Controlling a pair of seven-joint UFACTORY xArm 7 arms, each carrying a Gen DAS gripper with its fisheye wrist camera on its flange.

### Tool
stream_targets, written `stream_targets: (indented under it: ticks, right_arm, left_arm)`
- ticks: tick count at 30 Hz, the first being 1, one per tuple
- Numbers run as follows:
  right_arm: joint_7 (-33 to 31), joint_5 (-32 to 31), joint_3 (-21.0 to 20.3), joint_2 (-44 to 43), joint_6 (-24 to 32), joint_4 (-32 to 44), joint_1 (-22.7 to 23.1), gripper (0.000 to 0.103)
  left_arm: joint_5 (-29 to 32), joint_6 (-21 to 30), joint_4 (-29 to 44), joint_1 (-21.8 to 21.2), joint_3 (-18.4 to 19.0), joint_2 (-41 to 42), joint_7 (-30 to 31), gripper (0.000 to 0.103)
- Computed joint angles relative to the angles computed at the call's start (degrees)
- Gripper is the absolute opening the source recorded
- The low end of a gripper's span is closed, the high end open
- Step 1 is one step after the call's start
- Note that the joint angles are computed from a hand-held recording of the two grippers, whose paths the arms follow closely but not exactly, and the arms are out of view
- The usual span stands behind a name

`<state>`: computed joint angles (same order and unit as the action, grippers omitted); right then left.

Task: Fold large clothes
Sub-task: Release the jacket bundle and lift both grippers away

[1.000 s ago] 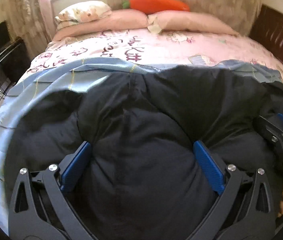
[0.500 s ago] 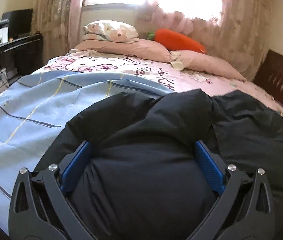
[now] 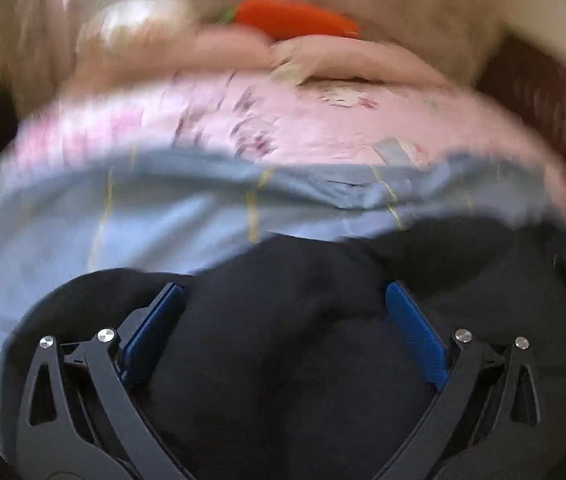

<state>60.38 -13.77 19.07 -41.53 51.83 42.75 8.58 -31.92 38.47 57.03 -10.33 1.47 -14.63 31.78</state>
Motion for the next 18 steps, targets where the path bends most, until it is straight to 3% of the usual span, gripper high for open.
stream_targets:
  ticks: [2,3,4,6,7,10,13,18]
  right_arm:
    - [-0.4,0.91,2.58,-6.8,5.68,-2.25,-6.39,0.102]
    - [-1.12,1.72,2.42,-11.37,6.42,-6.01,-8.61,0.102]
    - [-0.33,4.94,-0.14,-16.06,4.75,-10.09,-8.43,0.102]
    - [4.56,13.75,-7.66,-25.79,-4.28,-20.9,-4.43,0.102]
    - [4.39,14.56,-7.82,-27.87,-6.91,-23.48,-3.82,0.102]
    - [8.01,7.28,-3.85,-24.61,-5.91,-21.45,-3.36,0.102]
    - [14.44,0.91,-7.58,-26.8,-11.86,-26.25,0.64,0.102]
    - [14.98,2.17,-5.22,-26.23,-20.29,-29.06,-3.73,0.102]
  left_arm:
    - [-1.01,4.03,3.35,1.6,2.81,2.65,2.13,0.101]
    - [0.44,3.59,3.2,3.99,1.45,2.7,2.45,0.101]
    - [-0.51,3.66,2.9,5.41,2.29,3.05,4.14,0.101]
    - [-7.9,8.14,3.42,5.25,6.23,4.24,6.24,0.101]
    - [-11.82,7.87,2.51,5.11,6.99,4.22,6.96,0.101]
    - [-15.74,-0.67,-2.99,5.63,3.73,0.8,9.72,0.101]
    - [-21.5,-5.05,-5.18,4.15,3.95,-0.05,11.79,0.101]
    - [-28.83,-12.64,-6.73,1.29,3.77,-0.01,17.16,0.101]
